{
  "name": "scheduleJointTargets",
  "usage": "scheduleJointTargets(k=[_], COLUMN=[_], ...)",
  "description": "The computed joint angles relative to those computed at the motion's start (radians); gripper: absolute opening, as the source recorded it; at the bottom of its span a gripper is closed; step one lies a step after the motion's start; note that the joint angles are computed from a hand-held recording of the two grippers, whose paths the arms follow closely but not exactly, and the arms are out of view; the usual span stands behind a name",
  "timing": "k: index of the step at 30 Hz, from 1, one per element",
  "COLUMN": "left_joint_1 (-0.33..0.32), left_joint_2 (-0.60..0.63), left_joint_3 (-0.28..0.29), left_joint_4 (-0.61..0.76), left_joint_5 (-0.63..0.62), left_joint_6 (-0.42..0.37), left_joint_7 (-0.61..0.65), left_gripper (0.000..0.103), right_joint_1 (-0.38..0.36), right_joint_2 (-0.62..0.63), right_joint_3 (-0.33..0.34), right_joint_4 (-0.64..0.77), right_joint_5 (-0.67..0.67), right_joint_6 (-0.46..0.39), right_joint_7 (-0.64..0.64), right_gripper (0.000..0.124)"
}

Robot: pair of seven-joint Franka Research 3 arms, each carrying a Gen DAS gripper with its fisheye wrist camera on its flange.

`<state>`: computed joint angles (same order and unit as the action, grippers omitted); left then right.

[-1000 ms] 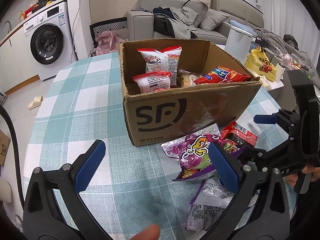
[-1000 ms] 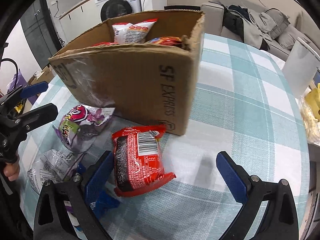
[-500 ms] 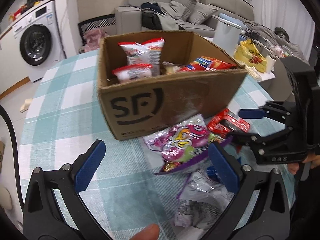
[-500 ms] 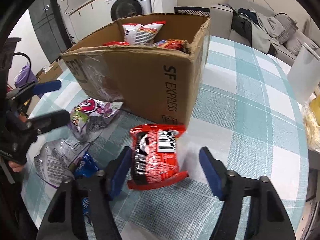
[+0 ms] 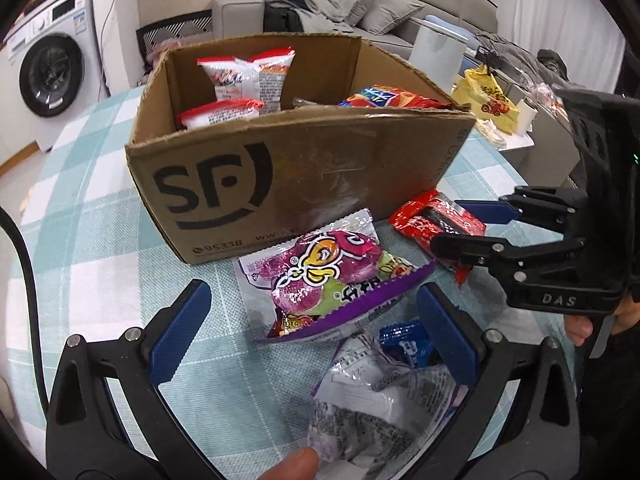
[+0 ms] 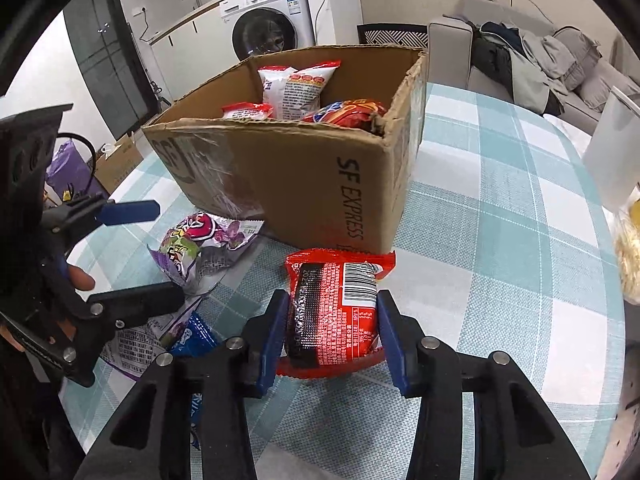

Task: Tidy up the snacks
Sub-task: 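Grasp the red-black noodle packet with the right gripper while the left grasps the purple candy bag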

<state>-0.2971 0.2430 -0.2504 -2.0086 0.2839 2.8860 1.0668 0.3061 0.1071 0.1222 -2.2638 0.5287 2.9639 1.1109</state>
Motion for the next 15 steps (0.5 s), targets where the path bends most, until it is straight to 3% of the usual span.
scheduleJointTargets(k=[5, 11, 13, 15], left_joint_1=[0.048, 0.038, 0.045, 0.073], left_joint_2=[0.032, 0.033, 0.035, 0.034], left_joint_3=[-0.050, -0.027, -0.031, -0.059], left_joint_4=[0.024, 0.017, 0.014, 0.009], left_joint_5=[-0.123, -0.129, -0.134, -0.169], left_joint_6=[-0.002, 0.030, 0.043, 0.050], left_joint_7=[0.075, 0.055, 0.061, 0.101], left_gripper=[0.102, 0.102, 0.098, 0.086], right_joint_1=[0.001, 0.003, 0.003, 0.003], right_joint_2=[-0.001, 0.001, 0.002, 0.003], right_joint_3=[0.000, 0.001, 0.001, 0.001], right_joint_4=[-0.003, -0.003, -0.002, -0.001], right_joint_5=[-0.001, -0.001, -0.003, -0.002], right_joint_6=[-0.002, -0.003, -0.004, -0.004], right_joint_7=[0.002, -0.003, -0.002, -0.003], right_gripper=[0.045, 0.045, 0.045, 0.045])
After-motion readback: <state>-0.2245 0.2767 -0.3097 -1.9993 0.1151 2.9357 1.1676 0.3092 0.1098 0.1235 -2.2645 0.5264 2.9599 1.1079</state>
